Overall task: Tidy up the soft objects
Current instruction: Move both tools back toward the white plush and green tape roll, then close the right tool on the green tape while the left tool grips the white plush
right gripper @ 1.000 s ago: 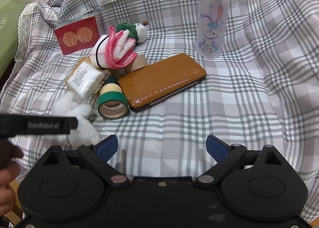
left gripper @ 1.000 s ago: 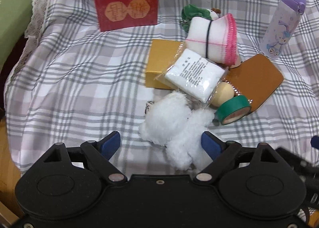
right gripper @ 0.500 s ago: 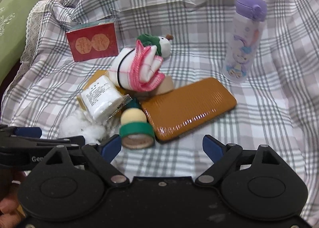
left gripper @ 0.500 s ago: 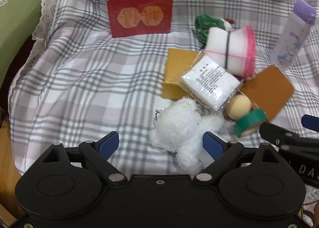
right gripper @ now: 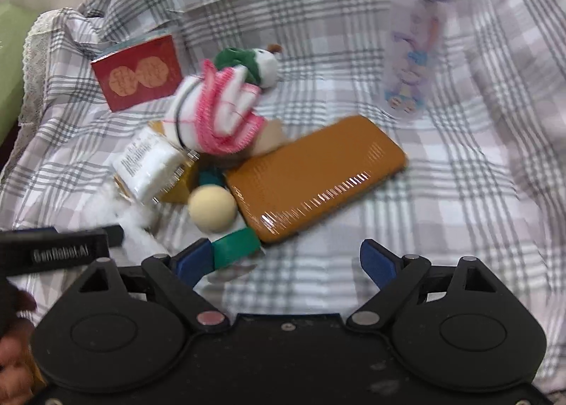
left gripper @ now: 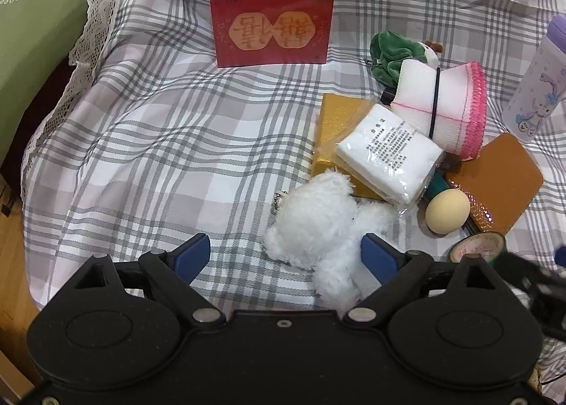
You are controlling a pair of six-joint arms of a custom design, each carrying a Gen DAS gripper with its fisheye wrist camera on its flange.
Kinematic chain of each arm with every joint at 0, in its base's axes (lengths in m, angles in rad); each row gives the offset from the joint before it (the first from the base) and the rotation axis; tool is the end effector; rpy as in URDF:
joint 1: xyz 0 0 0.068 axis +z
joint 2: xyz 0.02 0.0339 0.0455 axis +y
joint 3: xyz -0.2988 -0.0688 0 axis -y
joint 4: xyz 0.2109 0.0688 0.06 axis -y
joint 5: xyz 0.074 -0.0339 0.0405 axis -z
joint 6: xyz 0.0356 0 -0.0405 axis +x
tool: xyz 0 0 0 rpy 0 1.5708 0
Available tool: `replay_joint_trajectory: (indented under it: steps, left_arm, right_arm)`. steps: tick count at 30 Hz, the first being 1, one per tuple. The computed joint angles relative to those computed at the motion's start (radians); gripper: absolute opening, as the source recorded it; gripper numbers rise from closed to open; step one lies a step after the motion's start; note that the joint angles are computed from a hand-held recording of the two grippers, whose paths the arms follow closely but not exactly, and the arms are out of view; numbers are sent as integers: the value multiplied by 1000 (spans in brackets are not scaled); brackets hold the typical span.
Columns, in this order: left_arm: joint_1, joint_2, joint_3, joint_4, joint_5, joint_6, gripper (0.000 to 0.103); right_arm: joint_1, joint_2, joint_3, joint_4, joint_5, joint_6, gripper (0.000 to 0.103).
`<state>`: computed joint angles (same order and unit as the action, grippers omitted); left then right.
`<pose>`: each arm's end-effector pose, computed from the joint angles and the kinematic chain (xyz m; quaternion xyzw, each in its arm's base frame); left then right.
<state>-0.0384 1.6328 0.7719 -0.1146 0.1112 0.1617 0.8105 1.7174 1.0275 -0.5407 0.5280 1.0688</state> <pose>0.2825 -0.0148 0.2003 0.1116 0.9482 -0.0350 0.2955 0.2194 0.2046 0.2224 0.1663 0.9378 -0.0198 0.3041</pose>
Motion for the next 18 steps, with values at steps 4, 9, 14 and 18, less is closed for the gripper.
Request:
replay_joint_trajectory:
  steps: [4,9,14,18]
  left_arm:
    - [-5,-5,-1,4,-7,4,90]
    - [5,-27,1,-12,2,18,88]
    - [31,-53,-1,-19,15,47,88]
    - [56,-47,14,-39,37,54,88]
  right_arm:
    - [32,-30,-32,-69,40,85,87]
    - [52,-48,-55,-27,34,74,88]
    - [48,18,-22,30,14,-7,87]
    - [38,81,11,59,-9,-61,86]
